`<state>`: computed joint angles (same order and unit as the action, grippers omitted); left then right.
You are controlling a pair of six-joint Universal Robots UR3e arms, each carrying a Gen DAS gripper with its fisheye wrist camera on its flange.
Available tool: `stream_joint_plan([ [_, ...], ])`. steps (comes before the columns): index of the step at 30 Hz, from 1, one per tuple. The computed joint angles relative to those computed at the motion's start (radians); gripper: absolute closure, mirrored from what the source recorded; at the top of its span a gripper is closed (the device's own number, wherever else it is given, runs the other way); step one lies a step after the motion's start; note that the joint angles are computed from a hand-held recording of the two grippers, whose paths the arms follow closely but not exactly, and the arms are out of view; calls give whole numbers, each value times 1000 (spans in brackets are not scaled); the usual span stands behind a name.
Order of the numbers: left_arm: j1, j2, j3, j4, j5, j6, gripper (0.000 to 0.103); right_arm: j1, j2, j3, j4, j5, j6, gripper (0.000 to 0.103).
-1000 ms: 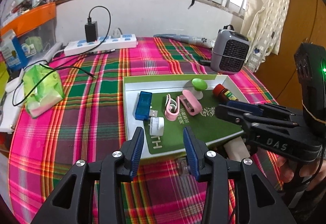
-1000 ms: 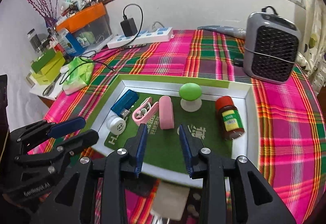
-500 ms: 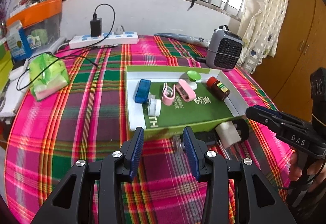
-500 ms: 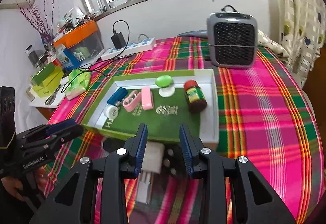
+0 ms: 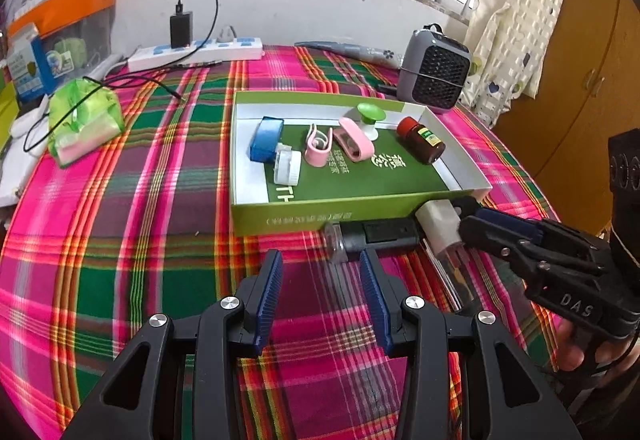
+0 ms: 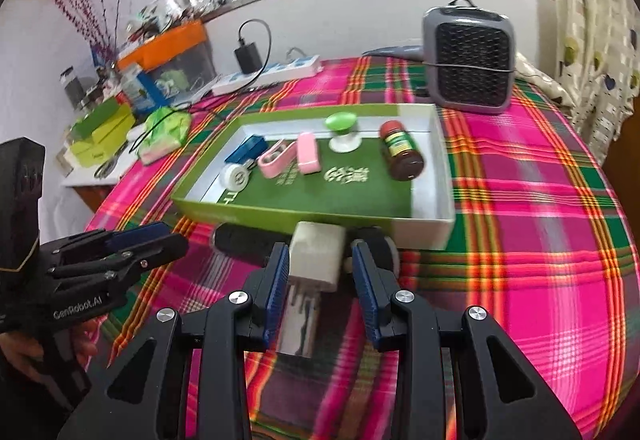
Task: Organize rigid objects
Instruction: 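Withdraw both open tools toward the white plug and black USB stick, then grasp the white charger plug with the right tool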
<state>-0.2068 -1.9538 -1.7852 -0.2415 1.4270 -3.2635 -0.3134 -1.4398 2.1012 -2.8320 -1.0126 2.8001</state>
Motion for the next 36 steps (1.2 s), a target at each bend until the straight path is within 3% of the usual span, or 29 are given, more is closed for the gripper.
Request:
stream_joint_plan([
  [9,25,11,-29,17,-20,-2,64,81,56,-50,-30,-109,45,67],
  [13,35,10,-36,20,-30,-3,64,105,76,-69,-30,-153,58,55],
  [27,45,-14,-13,5,-54,10,64,154,118,-94,-62,-282,86,55],
  [32,40,-29,12,-16,-63,16,64,146,108,-72,-75,-278,75,70],
  [36,32,-50,44,-36,-70,24,64,138,100,-57,-84,-274,66,75],
])
